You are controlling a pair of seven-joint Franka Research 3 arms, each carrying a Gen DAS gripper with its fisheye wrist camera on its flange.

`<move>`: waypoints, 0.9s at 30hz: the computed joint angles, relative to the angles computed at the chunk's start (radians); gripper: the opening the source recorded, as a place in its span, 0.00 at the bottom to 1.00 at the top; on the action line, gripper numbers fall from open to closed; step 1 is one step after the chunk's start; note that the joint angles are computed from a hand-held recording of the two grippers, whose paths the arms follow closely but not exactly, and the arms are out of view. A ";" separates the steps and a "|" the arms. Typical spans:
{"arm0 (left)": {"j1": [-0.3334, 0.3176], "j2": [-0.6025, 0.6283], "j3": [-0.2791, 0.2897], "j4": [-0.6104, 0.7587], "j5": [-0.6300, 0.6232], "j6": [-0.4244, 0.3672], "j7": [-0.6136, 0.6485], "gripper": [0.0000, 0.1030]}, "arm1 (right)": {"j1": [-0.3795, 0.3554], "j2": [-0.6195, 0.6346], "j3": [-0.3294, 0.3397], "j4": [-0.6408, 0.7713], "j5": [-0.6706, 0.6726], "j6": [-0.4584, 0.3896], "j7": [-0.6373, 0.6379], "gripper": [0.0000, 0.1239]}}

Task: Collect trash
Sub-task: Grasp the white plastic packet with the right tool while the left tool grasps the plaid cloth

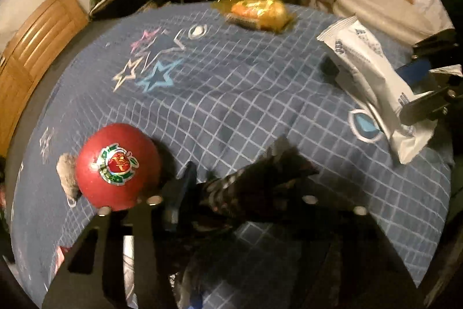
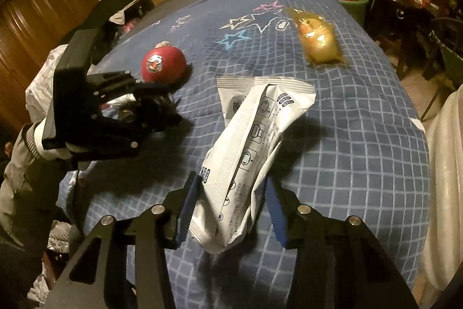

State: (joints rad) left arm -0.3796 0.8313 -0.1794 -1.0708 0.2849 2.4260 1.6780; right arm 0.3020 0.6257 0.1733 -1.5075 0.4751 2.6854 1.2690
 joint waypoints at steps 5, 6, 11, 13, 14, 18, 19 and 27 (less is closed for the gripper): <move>0.079 -0.009 -0.128 0.023 -0.219 0.033 -0.052 0.37 | 0.063 0.036 -0.069 0.059 -0.114 0.001 0.047 0.40; 0.082 -0.009 -0.136 0.021 -0.236 0.045 -0.038 0.52 | 0.067 0.038 -0.076 0.068 -0.133 -0.003 0.054 0.41; 0.092 -0.088 -0.109 -0.113 -0.243 0.169 -0.056 0.71 | 0.045 0.026 -0.065 0.060 -0.151 -0.020 0.053 0.49; 0.089 -0.124 -0.086 -0.170 -0.218 0.218 -0.084 0.73 | 0.027 0.014 -0.048 0.040 -0.133 -0.019 0.040 0.49; 0.100 -0.144 -0.095 -0.203 -0.212 0.232 -0.067 0.74 | 0.022 0.013 -0.042 0.039 -0.125 -0.020 0.037 0.49; 0.121 -0.139 -0.117 -0.190 -0.213 0.170 -0.011 0.75 | -0.020 0.020 -0.002 0.048 -0.040 -0.025 0.027 0.52; 0.126 -0.137 -0.122 -0.190 -0.220 0.165 -0.002 0.75 | -0.018 0.021 -0.003 0.050 -0.032 -0.021 0.032 0.53; 0.154 -0.178 -0.181 -0.297 -0.259 0.185 0.154 0.75 | 0.010 0.115 -0.032 0.186 -0.044 -0.082 0.113 0.53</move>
